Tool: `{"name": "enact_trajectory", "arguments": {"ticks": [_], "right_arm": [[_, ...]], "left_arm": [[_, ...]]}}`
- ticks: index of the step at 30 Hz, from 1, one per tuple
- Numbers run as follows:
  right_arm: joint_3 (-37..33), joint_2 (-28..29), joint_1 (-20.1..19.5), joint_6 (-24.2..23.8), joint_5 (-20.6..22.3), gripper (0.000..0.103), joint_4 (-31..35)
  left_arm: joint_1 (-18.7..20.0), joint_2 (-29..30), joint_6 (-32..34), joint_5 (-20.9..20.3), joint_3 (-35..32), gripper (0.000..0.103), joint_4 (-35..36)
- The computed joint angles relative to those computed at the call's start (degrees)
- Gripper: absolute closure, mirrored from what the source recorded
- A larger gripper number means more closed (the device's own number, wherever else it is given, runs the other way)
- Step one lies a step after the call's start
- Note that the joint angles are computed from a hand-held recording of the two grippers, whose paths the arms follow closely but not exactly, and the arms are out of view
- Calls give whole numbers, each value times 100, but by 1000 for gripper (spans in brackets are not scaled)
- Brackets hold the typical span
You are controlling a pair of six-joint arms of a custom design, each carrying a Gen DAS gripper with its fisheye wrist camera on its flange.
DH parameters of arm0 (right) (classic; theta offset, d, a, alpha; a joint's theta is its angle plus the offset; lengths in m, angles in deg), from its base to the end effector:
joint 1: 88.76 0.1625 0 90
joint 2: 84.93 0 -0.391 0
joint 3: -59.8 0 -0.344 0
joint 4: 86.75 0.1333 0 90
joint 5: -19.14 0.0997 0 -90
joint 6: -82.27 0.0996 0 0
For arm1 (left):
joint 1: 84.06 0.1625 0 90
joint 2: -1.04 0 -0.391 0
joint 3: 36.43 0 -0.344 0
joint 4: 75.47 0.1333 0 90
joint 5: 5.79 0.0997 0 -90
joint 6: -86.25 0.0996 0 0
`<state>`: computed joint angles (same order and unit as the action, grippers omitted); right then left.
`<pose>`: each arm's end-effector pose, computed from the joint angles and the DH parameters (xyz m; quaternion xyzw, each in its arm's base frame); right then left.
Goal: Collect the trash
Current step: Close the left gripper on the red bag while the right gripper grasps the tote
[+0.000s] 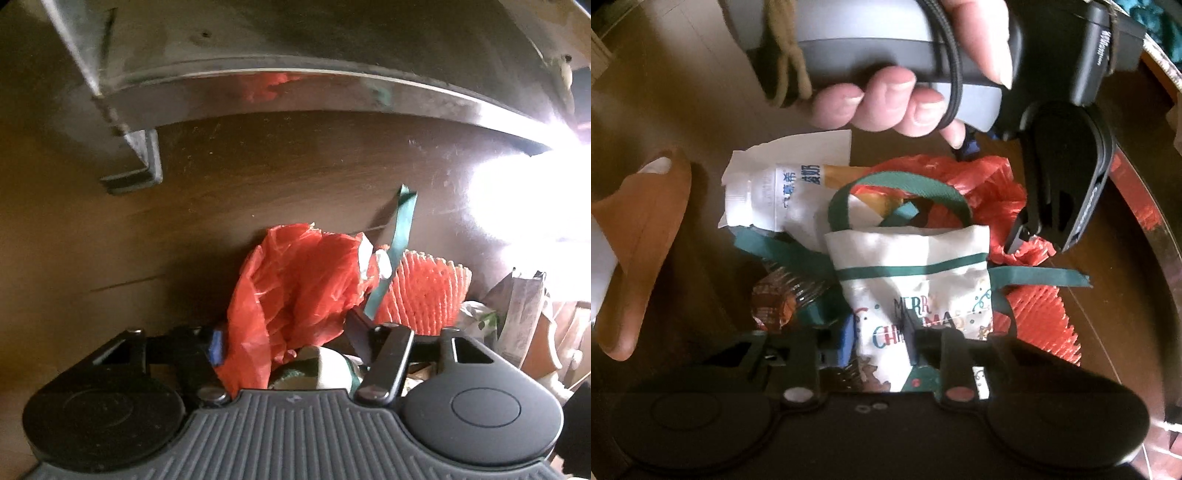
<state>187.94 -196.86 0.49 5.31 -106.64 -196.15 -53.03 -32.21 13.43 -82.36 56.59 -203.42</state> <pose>0.0713 -0.2893 0.3540 0.5803 -0.7538 -0.1720 0.2557 -0.3964 -0.4210 -0.0473 -0.0956 0.9707 -0.0280 0.2185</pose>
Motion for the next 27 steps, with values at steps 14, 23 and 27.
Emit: {"name": "enact_trajectory", "arguments": {"ticks": [14,23,27], "right_arm": [[-870,243,854,884,-150,94,791],[-2242,458,1638,2318,-86,95,2077],[-3010,544,1988,3001,98,95,2659]], "left_arm": [[-361,-833,233,108,203,67,919],[-909,-1596,-201,86,-158,68,2155],[-1184,-1761,-423,234,-706,68,2917]]}}
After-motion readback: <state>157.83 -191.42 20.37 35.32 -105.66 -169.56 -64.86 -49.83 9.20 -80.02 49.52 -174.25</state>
